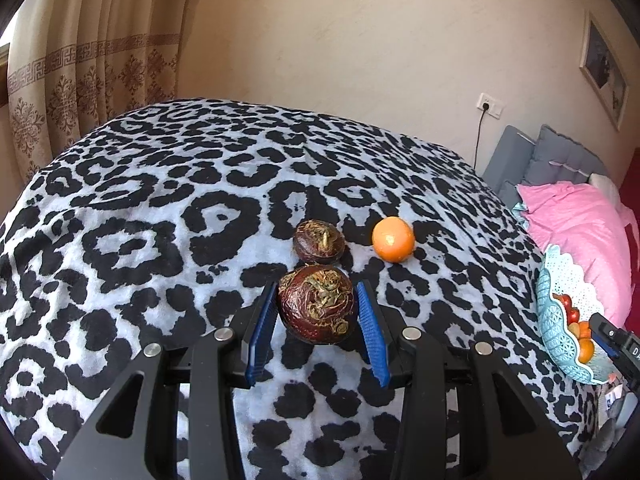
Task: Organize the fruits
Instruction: 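Carry the brown round fruit into the teal basket and open the right tool, then withdraw the right tool from the teal basket, then lower the dark brown wrinkled fruit into the teal basket and open the left tool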
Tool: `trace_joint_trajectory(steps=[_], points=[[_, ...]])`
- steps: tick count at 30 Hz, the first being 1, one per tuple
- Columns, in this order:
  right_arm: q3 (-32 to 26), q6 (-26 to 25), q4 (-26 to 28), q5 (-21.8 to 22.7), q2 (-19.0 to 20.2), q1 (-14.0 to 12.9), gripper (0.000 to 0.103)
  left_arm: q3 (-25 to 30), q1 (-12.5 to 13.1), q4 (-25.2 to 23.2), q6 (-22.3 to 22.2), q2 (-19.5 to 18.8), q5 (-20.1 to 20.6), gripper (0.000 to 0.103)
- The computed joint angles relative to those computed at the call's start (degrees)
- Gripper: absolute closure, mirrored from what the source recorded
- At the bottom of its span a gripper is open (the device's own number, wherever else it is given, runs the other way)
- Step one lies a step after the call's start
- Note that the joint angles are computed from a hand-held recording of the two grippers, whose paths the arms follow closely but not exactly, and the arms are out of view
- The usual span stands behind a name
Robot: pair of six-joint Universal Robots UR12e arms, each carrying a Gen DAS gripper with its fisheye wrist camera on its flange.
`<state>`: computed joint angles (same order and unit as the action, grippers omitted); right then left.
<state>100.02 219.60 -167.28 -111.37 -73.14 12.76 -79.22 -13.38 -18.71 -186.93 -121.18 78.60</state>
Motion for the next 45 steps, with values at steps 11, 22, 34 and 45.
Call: trace_joint_trajectory(steps=[11, 22, 34, 45], points=[[3.7, 2.8, -2.7, -8.3, -2.0, 0.6, 0.052, -0.8, -0.7, 0.9, 1.9, 0.4, -0.8, 0.062], [5.2, 2.2, -6.0, -13.6, -2.0, 1.4, 0.052, -1.6, -2.3, -0.4, 4.9, 1.6, -4.1, 0.062], [6.3, 1.9, -9.8, -13.9, -1.8, 1.5, 0.046, 0.0, -5.3, -1.8, 8.9, 1.6, -9.8, 0.062], [7.2, 4.0, -12.0, -15.0, -2.0, 1.7, 0.044, 1.8, -7.8, -1.9, 12.3, 1.0, -11.0, 0.062]])
